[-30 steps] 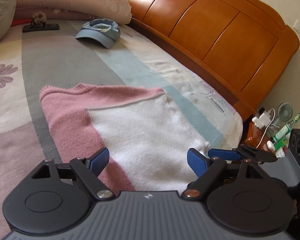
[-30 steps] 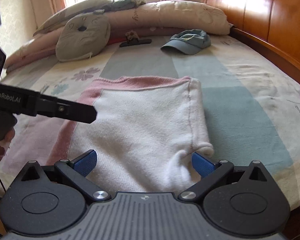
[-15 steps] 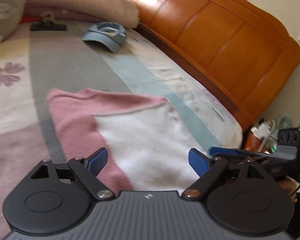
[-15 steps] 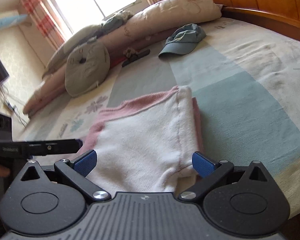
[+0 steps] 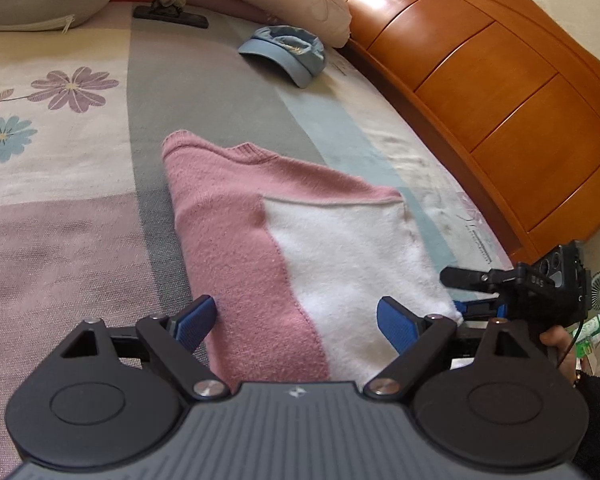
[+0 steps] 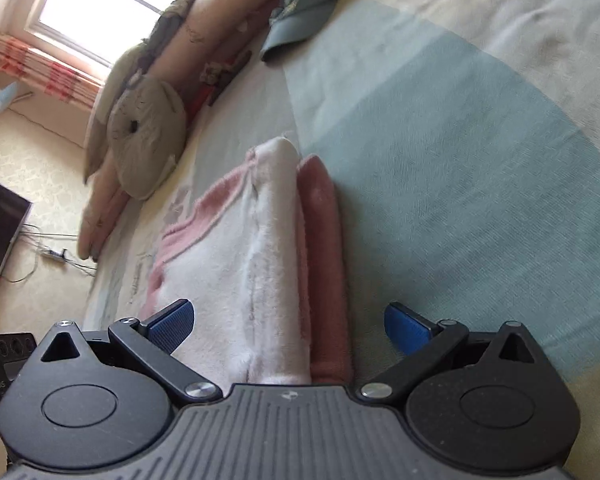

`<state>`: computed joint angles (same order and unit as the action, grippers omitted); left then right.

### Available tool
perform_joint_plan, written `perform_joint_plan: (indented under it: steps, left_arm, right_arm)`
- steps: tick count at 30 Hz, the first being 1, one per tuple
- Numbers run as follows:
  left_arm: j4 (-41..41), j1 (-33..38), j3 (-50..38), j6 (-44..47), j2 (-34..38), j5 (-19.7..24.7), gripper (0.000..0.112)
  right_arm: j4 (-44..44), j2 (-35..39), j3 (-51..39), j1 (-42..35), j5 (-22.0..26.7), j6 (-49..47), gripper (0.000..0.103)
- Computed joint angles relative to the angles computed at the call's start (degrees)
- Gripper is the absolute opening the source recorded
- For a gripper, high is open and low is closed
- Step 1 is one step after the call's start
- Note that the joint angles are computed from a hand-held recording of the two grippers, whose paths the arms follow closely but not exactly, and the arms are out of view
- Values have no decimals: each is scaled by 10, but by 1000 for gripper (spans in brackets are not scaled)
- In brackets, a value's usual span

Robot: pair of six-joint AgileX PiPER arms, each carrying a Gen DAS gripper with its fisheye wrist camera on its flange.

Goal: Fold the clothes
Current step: 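Lower both open grippers onto the sides of the folded sweater bundle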

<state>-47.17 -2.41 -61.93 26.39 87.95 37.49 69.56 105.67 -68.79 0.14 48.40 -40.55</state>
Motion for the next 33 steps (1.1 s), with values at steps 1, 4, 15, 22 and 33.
perform_joint_plan:
  steps: [1, 4, 15, 22, 33]
  left_arm:
    - [0, 0, -1, 2, 1, 1, 88]
    - [-5, 3, -2, 10, 4, 3, 88]
    - [-84, 35, 15, 73, 16, 21, 88]
    - [-152, 68, 7, 115, 51, 53, 89]
    - [-212, 118, -62, 105, 165, 187, 91]
  right_arm:
    - [14, 3, 2, -2, 3, -12, 103]
    - [83, 6, 26, -13, -2, -48, 103]
    - [37, -2, 11, 18, -43, -3, 103]
    - [-42, 90, -133, 11, 85, 83, 103]
    - [-18, 117, -147, -14, 188, 62, 103]
